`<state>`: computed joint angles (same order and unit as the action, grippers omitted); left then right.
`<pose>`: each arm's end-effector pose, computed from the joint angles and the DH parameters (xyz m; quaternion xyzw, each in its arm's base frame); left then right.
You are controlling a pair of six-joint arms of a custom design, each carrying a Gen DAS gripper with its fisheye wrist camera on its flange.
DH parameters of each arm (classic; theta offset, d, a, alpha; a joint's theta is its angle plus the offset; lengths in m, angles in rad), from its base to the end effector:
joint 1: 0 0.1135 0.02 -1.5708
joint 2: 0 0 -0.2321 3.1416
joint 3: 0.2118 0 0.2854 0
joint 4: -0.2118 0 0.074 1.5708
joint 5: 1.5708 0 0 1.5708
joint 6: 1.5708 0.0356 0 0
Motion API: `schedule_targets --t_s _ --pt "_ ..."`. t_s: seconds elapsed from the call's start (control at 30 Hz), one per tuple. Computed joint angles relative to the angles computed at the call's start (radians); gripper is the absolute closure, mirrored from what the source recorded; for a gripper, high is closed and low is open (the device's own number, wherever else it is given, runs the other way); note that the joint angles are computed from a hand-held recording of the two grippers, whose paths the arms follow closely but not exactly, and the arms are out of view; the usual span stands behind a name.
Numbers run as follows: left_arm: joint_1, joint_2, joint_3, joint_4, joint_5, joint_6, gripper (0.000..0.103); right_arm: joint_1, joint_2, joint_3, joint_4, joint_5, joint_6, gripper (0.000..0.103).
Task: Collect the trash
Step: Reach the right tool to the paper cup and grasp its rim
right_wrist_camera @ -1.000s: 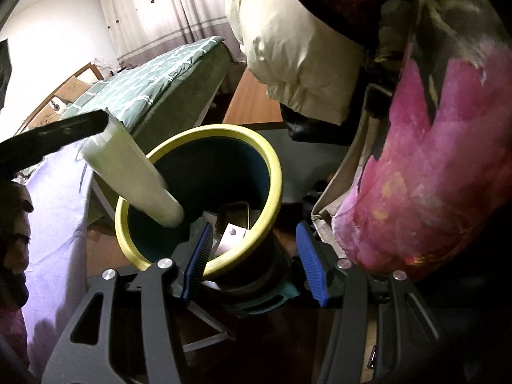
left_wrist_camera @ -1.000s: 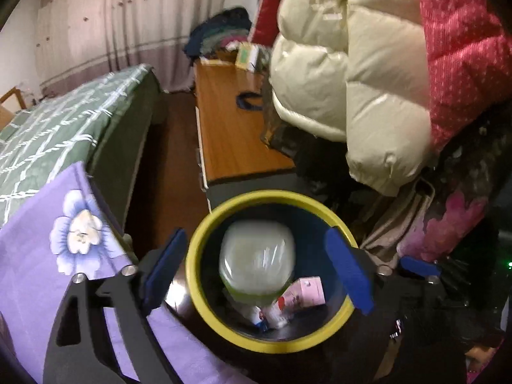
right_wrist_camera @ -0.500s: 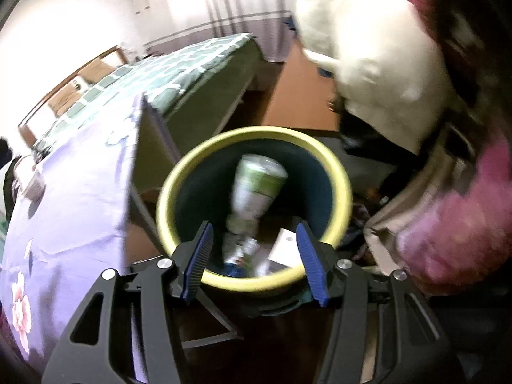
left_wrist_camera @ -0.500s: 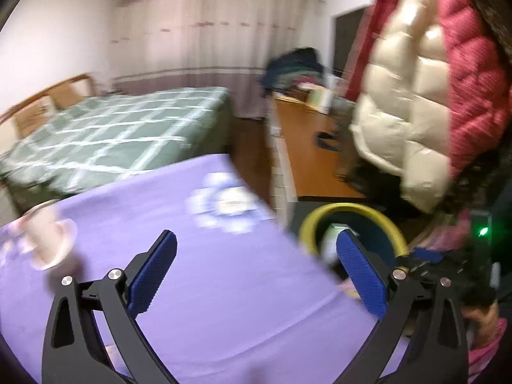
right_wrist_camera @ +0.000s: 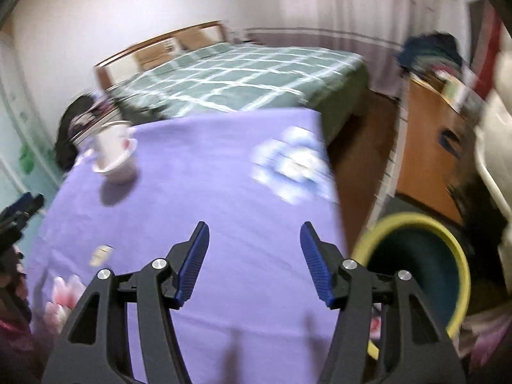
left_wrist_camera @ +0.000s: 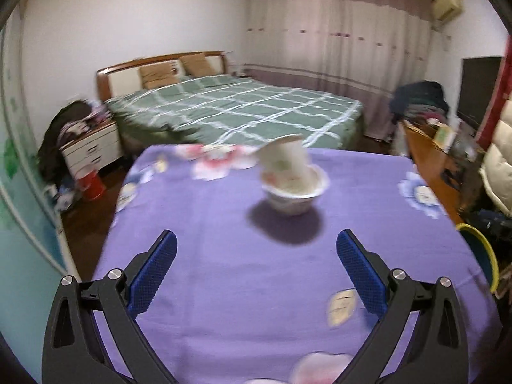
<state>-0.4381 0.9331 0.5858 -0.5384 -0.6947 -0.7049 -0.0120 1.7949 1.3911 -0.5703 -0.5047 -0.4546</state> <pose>0.2168 -0.0764 0.1830 -0.2311 0.8626 0.0988 0.4391 0.4110 0.0123 0.1983 -0.2748 0.8869 0.1664 0.3321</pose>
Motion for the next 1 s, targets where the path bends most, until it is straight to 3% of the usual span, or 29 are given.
schedule_targets --t_s 0.2,0.5,1.0 --pt "0.181 -0.117 -0.148 0.081 0.085 0.099 0.005 0.218 0.047 0.089 -0.019 0.027 0.074 0.046" --pt "0.221 0.040 -0.129 0.189 0.103 0.101 0.005 0.456 0.265 0.346 -0.032 0.074 0.148 0.039" --pt "0.223 -0.030 -0.172 0.186 0.086 0.067 0.005 0.575 0.605 0.783 -0.156 0.203 0.179 0.029"
